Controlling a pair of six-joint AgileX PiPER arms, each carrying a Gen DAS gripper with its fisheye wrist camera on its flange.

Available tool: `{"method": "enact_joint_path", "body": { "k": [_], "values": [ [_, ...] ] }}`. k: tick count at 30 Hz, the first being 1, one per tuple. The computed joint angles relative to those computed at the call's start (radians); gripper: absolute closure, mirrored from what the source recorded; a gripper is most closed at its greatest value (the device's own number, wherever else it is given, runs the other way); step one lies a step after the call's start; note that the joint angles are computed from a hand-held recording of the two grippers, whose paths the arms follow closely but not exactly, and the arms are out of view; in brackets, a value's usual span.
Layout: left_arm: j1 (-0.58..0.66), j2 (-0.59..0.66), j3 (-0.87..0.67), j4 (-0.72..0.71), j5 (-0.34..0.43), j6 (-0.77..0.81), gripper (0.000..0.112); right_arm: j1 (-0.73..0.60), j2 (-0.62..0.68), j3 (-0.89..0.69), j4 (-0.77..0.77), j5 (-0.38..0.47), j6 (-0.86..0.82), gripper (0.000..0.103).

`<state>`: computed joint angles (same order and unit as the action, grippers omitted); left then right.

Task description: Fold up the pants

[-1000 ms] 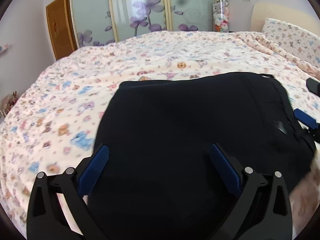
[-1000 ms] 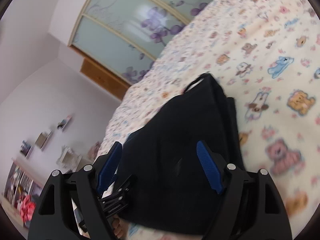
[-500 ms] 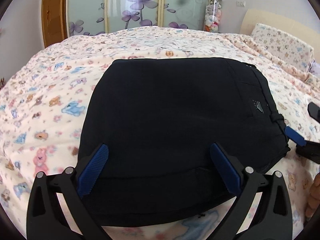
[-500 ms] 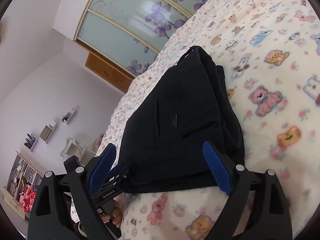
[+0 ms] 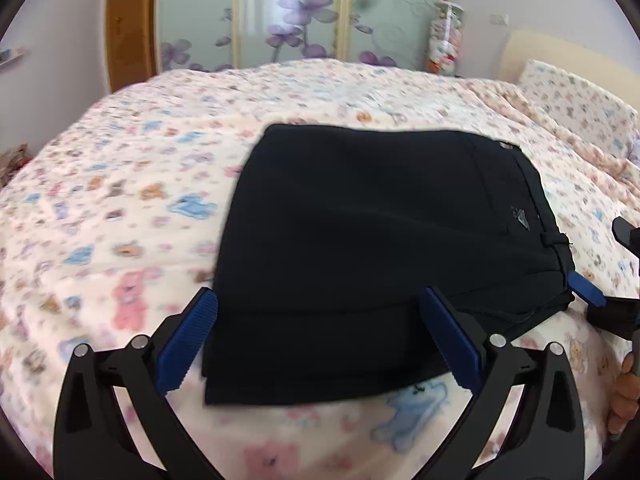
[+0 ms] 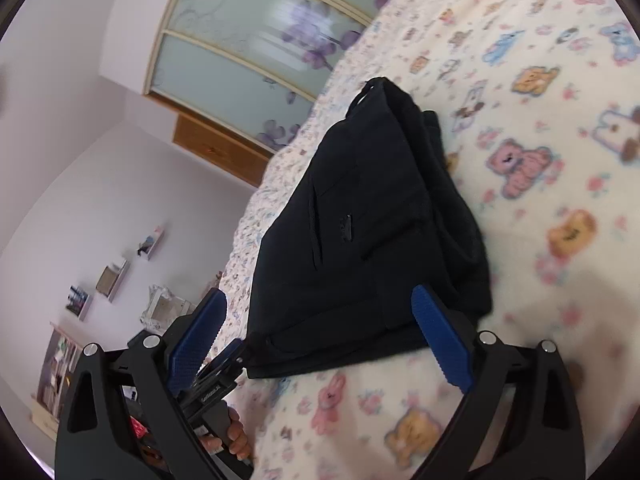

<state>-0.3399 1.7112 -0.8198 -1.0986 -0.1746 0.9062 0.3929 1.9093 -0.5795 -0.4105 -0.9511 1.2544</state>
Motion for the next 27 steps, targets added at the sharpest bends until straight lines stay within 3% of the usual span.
{"method": "enact_joint_path", "body": {
  "k": [2,5,7,10,13,18,20,23,27],
  "values": [
    [0.005,-0.077,0.063,0.089,0.011,-0.100,0.011,0.014,-0.091,0.034,0.016,0.091,0.005,0.006],
    [-0.002,-0.197,0.187,0.278,-0.044,-0.295,0.011,0.077,-0.208,0.135,0.179,0.105,-0.129,0.002],
    [-0.017,-0.268,0.256,0.246,-0.085,-0.277,0.011,0.166,-0.276,0.191,0.356,0.121,-0.254,0.002],
    [-0.064,-0.366,0.350,0.078,-0.161,-0.156,0.011,0.324,-0.358,0.217,0.656,0.208,-0.512,0.002],
    [-0.143,-0.423,0.429,-0.053,-0.277,-0.074,0.011,0.475,-0.398,0.214,0.956,0.248,-0.799,0.002],
    [-0.276,-0.468,0.522,-0.197,-0.429,-0.053,0.011,0.714,-0.372,0.150,1.456,0.192,-1.218,0.002],
    [-0.338,-0.469,0.559,-0.213,-0.492,-0.100,0.011,0.811,-0.341,0.108,1.656,0.131,-1.378,0.002],
    [-0.430,-0.439,0.605,-0.191,-0.581,-0.208,0.011,0.918,-0.288,0.075,1.797,0.031,-1.462,0.002],
    [-0.523,-0.370,0.583,-0.251,-0.657,-0.168,0.011,0.979,-0.219,0.011,1.906,-0.023,-1.563,0.002]
  ]
}}
